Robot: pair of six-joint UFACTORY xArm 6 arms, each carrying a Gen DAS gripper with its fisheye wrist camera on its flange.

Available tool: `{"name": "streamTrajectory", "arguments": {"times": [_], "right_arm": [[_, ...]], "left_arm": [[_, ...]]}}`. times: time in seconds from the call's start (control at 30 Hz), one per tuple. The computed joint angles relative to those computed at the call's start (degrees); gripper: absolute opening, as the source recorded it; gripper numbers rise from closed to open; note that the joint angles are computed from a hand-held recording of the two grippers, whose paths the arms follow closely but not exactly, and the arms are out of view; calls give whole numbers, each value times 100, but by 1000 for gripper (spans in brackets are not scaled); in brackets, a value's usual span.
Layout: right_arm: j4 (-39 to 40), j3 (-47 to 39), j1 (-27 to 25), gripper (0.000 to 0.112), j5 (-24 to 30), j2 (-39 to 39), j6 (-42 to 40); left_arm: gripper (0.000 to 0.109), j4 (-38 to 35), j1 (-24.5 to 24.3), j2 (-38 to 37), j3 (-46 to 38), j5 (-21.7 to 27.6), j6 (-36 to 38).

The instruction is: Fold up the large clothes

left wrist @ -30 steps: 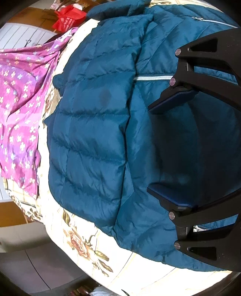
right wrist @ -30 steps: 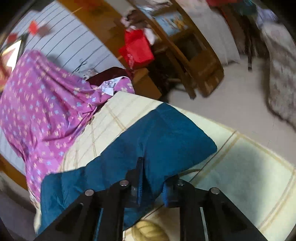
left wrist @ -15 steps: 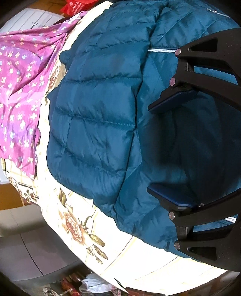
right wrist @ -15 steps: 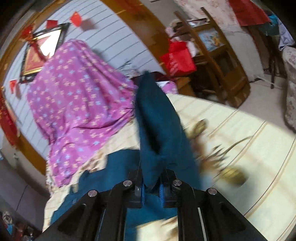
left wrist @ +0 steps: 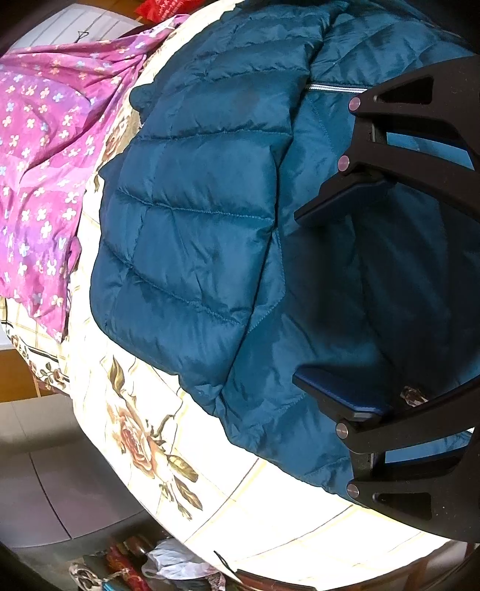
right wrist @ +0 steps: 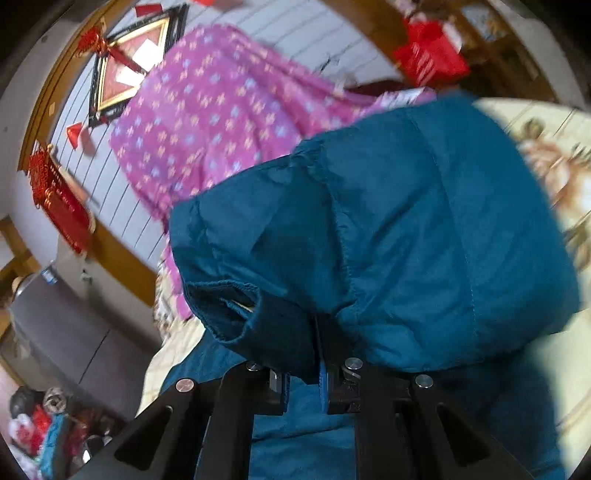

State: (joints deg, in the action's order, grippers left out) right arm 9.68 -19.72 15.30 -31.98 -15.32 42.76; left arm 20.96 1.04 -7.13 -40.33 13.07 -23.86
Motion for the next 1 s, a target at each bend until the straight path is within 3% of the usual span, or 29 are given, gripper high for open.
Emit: {"name": "streamTrajectory", "arguments": {"times": [0.1,0.37,0.67,0.77,0.87,0.93,1.0], "right_arm": [[-890,-286,-107,11,-209,492,760],[-1581,-1222,390,11,305,1244,721],[-3663,-2328,469,11,855,1966,1610],[-3928,-2485,488,12,968,2093,1667],[-3579,-2444,481,29,1162,2058,1445],[-3402,-2382,478,60,1020,2068,1304],[-3232,-2361,529,73,1107,2008,1076]], "left_arm": [[79,81,-18,55,-41,40,-29],[79,495,18,110,-71,33,-308],[80,382,14,133,-62,17,-219],[80,349,8,138,-69,23,-197],[80,338,7,137,-70,26,-193],[80,328,8,135,-67,22,-185],[80,302,8,135,-63,17,-170]]}}
